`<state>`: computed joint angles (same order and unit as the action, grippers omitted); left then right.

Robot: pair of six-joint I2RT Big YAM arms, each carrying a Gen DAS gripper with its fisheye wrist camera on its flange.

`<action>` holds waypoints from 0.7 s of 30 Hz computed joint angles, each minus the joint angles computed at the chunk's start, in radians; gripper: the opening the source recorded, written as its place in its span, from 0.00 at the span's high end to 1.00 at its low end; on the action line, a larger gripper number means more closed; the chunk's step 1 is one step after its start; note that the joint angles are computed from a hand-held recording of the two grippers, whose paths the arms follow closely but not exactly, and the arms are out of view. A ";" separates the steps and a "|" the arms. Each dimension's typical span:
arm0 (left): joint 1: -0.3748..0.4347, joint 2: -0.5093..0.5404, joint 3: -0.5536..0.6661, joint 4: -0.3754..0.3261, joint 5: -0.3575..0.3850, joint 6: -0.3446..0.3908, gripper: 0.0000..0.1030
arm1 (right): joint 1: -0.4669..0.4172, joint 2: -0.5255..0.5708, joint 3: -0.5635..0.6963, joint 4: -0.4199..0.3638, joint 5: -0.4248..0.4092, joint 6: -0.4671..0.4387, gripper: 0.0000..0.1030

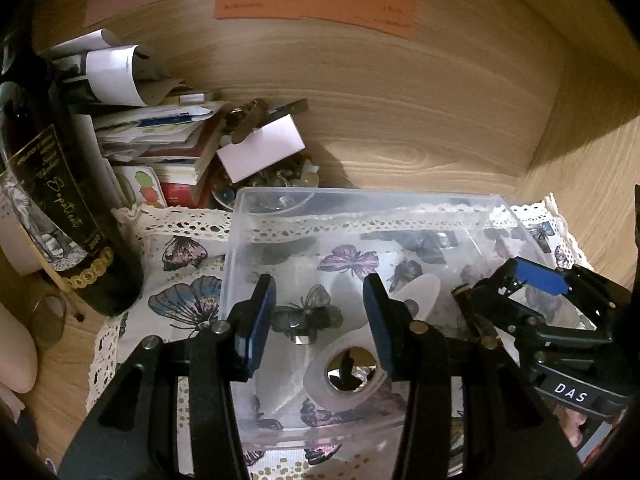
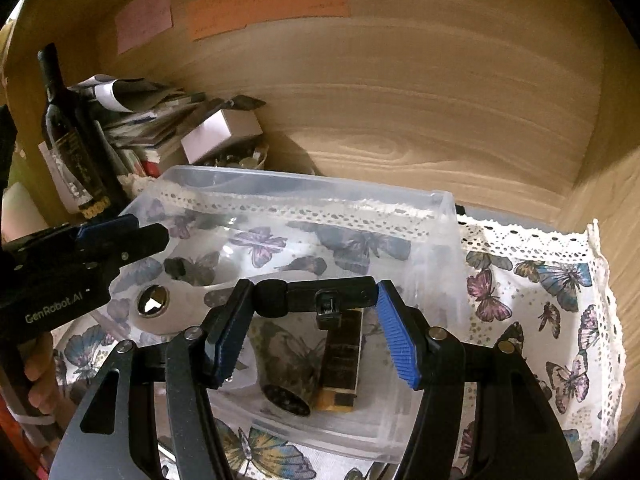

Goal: Organize rigid objects
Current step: 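Carry both black items into the clear box and open both tools, then withdraw both open tools from the clear box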

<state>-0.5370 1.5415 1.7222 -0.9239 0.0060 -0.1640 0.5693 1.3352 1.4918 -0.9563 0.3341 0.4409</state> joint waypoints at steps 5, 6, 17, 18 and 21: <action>0.004 -0.016 -0.004 0.003 0.014 -0.008 0.49 | 0.012 -0.006 0.003 0.006 0.017 -0.006 0.43; 0.004 -0.025 -0.009 0.007 0.017 -0.009 0.43 | 0.017 -0.008 0.005 0.006 0.023 -0.005 0.42; -0.006 -0.135 -0.070 0.063 -0.021 -0.002 0.26 | 0.079 -0.073 -0.010 0.029 0.101 -0.017 0.35; -0.007 -0.152 -0.081 0.069 -0.023 -0.003 0.24 | 0.088 -0.081 -0.013 0.028 0.115 -0.017 0.35; -0.007 -0.191 -0.109 0.081 -0.013 -0.008 0.18 | 0.115 -0.108 -0.023 0.023 0.148 -0.012 0.35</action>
<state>-0.5438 1.3505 1.6133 -0.8428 -0.0073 -0.1720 0.6842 1.2268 1.4683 -0.9331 0.4824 0.4284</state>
